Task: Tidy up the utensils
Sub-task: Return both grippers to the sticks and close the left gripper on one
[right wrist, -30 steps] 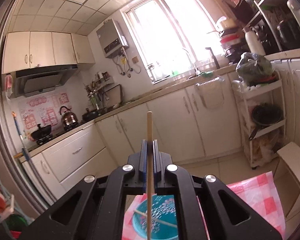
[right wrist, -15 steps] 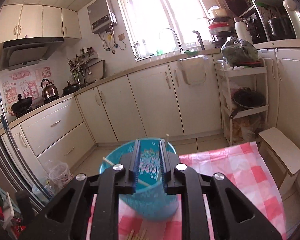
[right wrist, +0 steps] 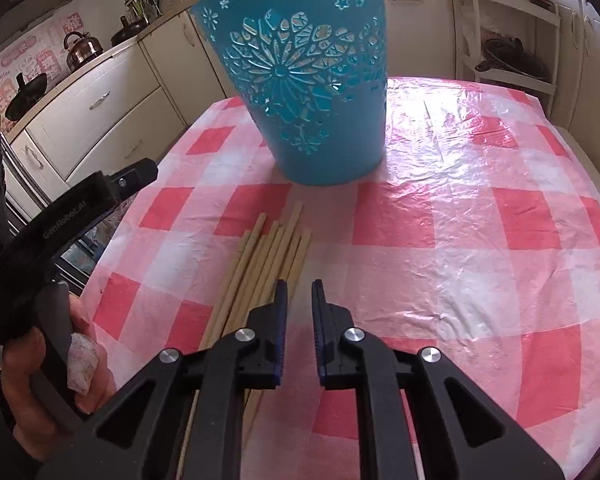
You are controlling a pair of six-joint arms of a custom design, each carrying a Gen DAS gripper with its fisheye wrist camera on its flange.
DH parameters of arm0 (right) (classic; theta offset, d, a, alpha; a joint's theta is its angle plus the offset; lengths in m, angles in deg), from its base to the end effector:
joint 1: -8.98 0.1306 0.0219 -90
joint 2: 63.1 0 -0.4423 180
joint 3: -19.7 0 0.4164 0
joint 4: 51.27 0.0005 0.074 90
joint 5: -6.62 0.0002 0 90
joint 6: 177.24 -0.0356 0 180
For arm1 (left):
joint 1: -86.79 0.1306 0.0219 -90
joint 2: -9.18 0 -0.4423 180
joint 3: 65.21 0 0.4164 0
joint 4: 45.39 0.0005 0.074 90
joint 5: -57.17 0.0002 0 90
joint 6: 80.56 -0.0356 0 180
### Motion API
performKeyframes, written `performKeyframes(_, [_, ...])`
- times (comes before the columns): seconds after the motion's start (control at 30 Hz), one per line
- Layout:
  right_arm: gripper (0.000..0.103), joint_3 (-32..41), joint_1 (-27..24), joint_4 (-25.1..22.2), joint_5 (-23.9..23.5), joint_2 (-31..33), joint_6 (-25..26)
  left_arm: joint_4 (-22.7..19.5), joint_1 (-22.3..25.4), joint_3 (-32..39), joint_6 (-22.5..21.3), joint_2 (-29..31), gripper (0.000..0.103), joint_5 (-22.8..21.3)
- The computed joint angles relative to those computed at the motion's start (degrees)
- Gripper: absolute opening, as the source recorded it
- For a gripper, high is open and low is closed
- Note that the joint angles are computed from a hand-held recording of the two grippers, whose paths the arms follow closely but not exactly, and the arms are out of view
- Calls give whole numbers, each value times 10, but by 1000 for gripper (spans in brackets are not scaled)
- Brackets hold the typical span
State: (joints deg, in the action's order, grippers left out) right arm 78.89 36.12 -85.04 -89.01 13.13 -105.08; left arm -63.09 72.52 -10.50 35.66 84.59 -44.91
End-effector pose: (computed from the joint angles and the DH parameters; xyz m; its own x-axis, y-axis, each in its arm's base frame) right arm 0.3401 0.1777 0.3532 -0.8125 -0.0739 -0.5782 -0.2733 0.9244 0.2660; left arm 0.3750 -0.0882 0.3437 -0.5763 -0.2992 -0.7605 -0.1923 0.9541 -0.2296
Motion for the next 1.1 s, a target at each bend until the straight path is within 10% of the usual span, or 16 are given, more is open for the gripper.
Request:
performKeyframes(0.47, [8, 12, 19, -23, 45, 17, 39, -7, 2, 4, -2, 5, 84, 10])
performKeyframes(0.63, [8, 3, -18, -42, 35, -1, 91, -113, -9, 42, -41, 22, 84, 64])
performKeyframes(1.1, [8, -24, -85, -27, -58, -28, 89, -224, -94, 72, -54, 65, 84, -23])
